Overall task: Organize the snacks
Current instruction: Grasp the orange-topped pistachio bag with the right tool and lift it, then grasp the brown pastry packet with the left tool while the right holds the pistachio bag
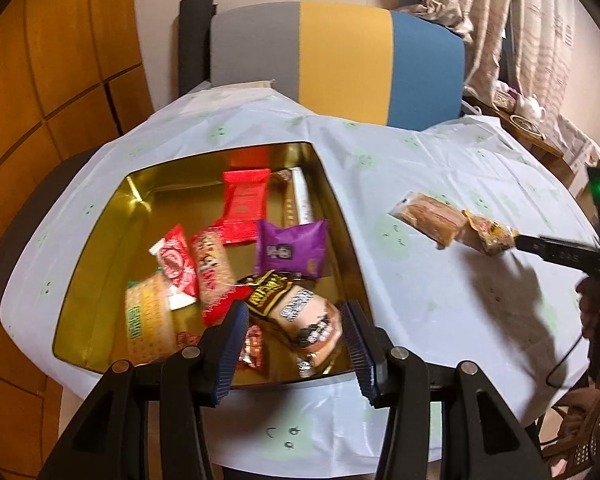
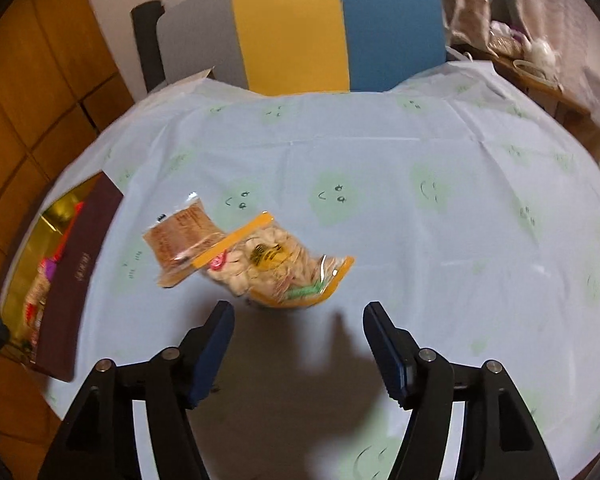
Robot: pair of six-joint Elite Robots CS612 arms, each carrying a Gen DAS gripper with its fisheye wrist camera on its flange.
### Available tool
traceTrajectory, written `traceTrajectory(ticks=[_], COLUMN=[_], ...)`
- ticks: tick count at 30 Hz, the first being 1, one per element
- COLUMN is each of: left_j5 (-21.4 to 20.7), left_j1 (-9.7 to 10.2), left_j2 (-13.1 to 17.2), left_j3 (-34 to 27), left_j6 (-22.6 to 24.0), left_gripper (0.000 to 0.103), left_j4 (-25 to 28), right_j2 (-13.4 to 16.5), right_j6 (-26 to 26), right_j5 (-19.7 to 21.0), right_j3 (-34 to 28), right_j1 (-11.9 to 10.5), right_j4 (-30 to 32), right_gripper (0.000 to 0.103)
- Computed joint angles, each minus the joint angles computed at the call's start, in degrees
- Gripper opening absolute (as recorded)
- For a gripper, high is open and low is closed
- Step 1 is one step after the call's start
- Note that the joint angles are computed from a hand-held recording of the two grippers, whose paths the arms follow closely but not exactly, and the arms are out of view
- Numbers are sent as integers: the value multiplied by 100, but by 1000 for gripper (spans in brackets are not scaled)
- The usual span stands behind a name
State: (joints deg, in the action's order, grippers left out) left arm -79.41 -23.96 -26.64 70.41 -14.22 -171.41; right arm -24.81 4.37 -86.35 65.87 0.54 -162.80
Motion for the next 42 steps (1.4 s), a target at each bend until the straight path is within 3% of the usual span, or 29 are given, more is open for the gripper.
traceTrajectory(ticks=[3,6,9,12,14,18,27,35,38,42], left_j5=[-57,-115,-155,-233,-269,-393,-643,-900,-1187,-1645], left_j1=[-21,-44,-75,-105,-121,-146,-224,-287,-261,-187], left_j2=[8,17,38,69,88,145,263,424,595,982], left_j3=[-34,-77,-142,-235,-279,-413,-710,-1116,-1510,-2374], left_j6=[111,197,305,425,489,611,867,1039,860,294], left_gripper=[49,49,49,49,49,49,49,49,49,50], left_j4=[11,30,59,95,106,222,479,890,1288,2069], right_j2=[110,257,459,662,726,585,-8,-196,-183,-179], right_j6=[-752,-1429,-1894,-2041,-1930,-1705,-846,-320,-178,-1], right_j5=[-144,-336,-318,-369,-418,-454,-502,-337,-262,-48], right_j3=[-269,-617,-1069,-1490,-1619,-1274,65,638,652,683], right_j1=[65,140,174,189,184,166,82,30,14,-33], right_j4=[191,464,936,1489,1739,1375,485,-72,-151,-260], right_gripper=[79,80,83,80,63,52,54,57,57,60])
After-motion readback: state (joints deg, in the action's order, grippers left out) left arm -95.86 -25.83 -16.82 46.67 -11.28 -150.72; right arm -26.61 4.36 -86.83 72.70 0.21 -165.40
